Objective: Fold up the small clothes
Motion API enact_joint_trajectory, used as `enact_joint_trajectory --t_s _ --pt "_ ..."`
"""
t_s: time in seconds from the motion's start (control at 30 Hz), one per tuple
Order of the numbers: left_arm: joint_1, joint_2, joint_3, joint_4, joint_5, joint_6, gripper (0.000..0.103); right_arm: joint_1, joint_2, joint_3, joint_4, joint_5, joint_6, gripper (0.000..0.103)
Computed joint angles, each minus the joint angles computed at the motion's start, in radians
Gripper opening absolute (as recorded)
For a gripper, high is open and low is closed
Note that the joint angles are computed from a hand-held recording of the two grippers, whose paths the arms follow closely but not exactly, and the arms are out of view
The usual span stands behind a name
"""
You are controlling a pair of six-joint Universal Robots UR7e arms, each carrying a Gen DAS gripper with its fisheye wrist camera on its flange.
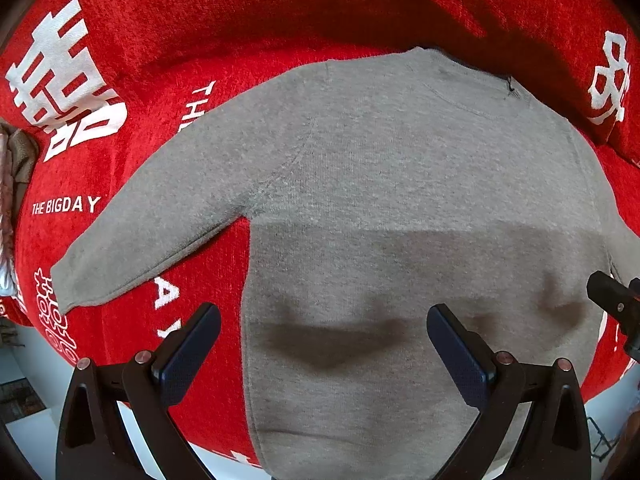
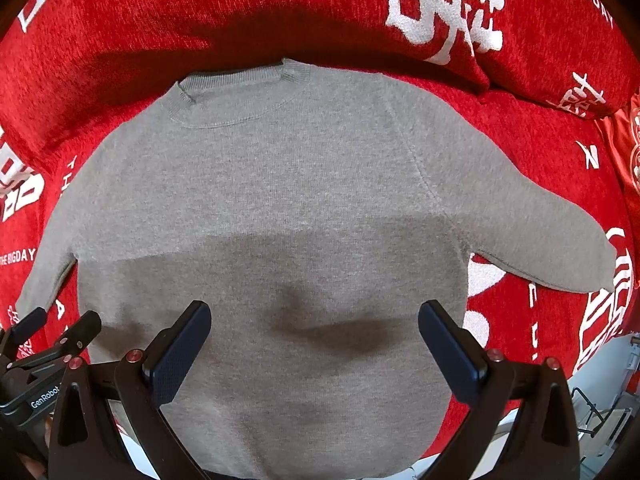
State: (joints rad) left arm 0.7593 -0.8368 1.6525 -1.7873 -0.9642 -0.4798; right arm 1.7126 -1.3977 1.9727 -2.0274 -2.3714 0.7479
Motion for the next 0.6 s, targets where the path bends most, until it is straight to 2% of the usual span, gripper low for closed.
enact_joint_trajectory --t_s 0.6 --pt "0.008 -0.005 0.000 -0.006 -0.002 -0.002 0.103 0.002 0.013 -0.008 0.009 0.001 -0.002 0.103"
